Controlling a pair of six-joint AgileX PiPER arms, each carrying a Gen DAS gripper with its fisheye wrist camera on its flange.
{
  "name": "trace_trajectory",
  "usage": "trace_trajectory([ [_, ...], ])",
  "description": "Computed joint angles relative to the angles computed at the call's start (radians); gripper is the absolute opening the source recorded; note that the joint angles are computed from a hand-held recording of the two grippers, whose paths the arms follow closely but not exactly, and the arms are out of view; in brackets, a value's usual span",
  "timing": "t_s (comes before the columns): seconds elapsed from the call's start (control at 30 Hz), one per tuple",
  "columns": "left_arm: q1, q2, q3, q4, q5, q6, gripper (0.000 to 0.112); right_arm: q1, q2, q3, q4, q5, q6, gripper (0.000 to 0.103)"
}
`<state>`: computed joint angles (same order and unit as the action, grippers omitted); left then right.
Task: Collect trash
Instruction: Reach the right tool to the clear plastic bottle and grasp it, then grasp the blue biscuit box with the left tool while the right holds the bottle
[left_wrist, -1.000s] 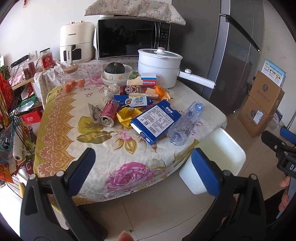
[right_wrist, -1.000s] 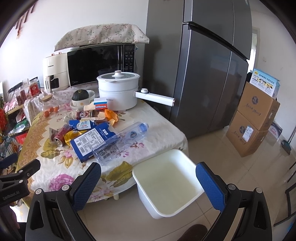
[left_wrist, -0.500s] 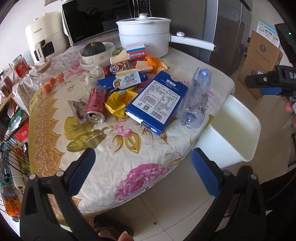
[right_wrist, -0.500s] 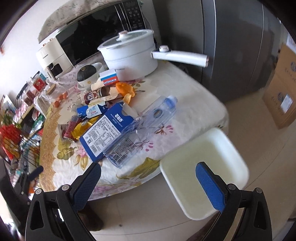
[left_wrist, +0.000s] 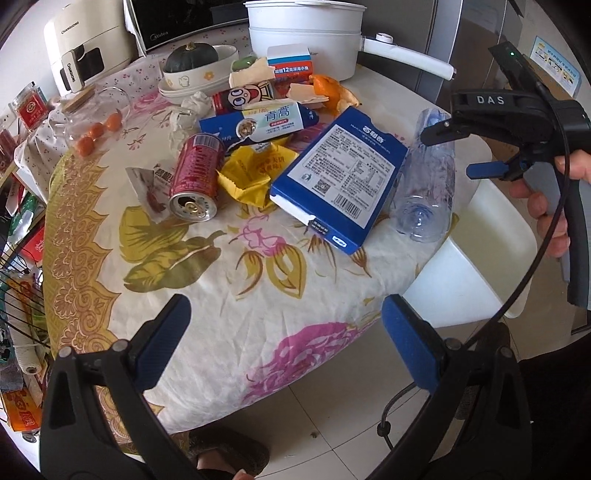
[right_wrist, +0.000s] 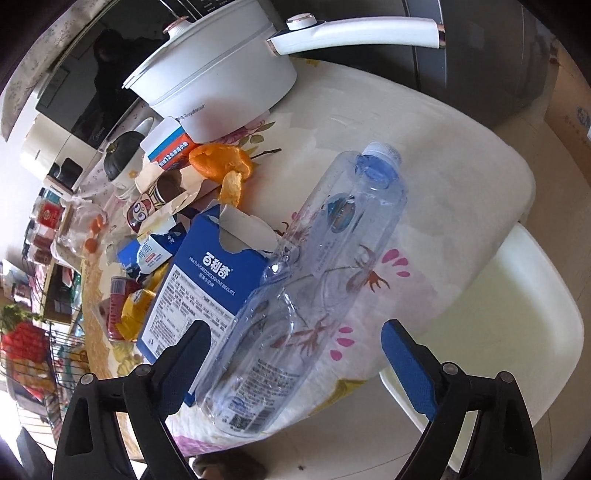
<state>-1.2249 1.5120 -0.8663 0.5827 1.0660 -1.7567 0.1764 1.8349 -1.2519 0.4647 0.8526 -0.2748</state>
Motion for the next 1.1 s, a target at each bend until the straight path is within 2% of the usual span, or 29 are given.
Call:
trace_trajectory([
  [0.1,0.014,-0.009,0.020,-0.003,-0.030,0.005,0.103,0.009,0.047,-0.025,0.004,-0.003,0.035,0.087],
  [0.13,0.019,-0.011,0.024,-0.004,-0.041,0.009,0.103,0.008,0.060,-0.030,0.008,0.002,0.041,0.081],
  [0.27,0.043,-0.003,0.024,-0.009,-0.082,0.030,0.103,-0.033,0.096,-0.036,0.107,0.053,-0.015,0.068],
  [0.37,0.080,0.015,0.017,-0.023,-0.118,0.081,0.103,-0.048,0.063,-0.025,0.080,0.062,-0.030,0.066],
  [0.5,0.144,0.047,-0.016,-0.038,-0.162,0.184,0.103,-0.113,0.026,-0.026,0.097,0.118,-0.097,0.063],
  [0.67,0.246,0.127,-0.130,-0.057,-0.190,0.408,0.103,-0.187,-0.016,-0.039,0.084,0.174,-0.167,0.063],
  [0.77,0.310,0.206,-0.224,-0.099,-0.183,0.573,0.103,-0.228,-0.040,-0.046,0.086,0.199,-0.205,0.063],
  [0.93,0.385,0.343,-0.379,-0.158,-0.122,0.788,0.103,-0.281,-0.059,-0.056,0.091,0.245,-0.266,0.063],
  [1.1,0.415,0.447,-0.493,-0.171,-0.027,0.883,0.103,-0.297,-0.060,-0.053,0.064,0.244,-0.294,0.063],
])
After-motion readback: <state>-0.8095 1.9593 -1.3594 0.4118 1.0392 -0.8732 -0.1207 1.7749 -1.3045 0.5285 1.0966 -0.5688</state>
